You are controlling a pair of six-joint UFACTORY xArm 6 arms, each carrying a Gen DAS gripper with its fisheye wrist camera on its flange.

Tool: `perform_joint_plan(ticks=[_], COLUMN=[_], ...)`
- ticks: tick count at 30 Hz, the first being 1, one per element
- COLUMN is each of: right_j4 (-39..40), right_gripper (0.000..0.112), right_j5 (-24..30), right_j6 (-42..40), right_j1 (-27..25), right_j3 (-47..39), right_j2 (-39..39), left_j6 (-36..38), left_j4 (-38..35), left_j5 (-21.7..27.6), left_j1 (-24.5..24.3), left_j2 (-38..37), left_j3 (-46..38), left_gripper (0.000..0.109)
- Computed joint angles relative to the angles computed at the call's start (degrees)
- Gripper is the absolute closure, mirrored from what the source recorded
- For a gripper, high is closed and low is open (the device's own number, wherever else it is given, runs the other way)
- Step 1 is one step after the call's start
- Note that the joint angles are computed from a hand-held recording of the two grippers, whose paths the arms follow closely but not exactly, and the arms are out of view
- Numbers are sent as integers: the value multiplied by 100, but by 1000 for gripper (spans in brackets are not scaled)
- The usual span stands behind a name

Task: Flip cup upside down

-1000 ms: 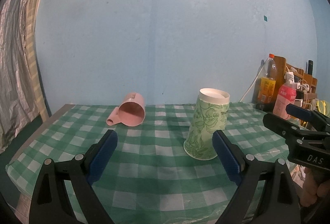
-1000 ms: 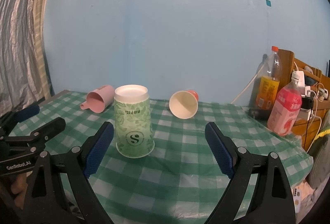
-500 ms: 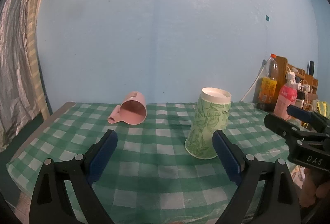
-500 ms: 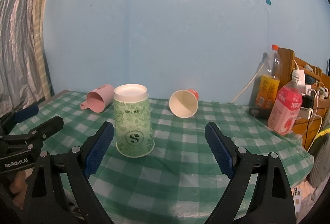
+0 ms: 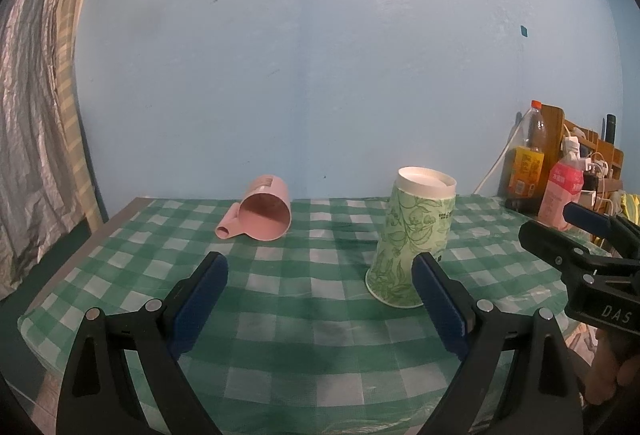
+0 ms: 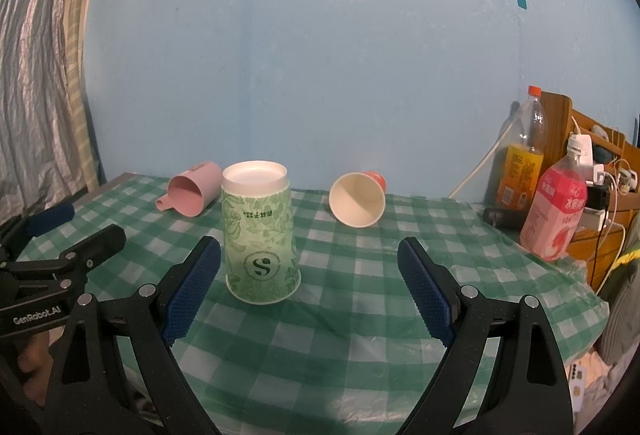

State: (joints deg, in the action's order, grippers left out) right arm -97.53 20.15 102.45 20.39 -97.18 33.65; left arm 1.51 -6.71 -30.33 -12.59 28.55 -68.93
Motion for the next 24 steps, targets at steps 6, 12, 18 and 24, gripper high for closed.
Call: perform_joint_plan(ticks=[6,12,18,24], right_j4=[20,33,53,64], right_gripper=[23,23,23,23], right_j5=[5,4,-7,7], right_j6=[-23,-30,-57,-62], right_j1=[1,1,4,13], right_j3=[-10,-12,-1,-3], right_j2=[4,6,-3,-1], left_j6=[87,89,214,380], left_j4=[-35,-8,-78,-252], left_j5=[29,104,106,78], left_j1=[-4,5,-30,-68], left_j2=[11,20,24,50], left_j3=[-22,-48,-44,-71], left_gripper=[14,14,14,14])
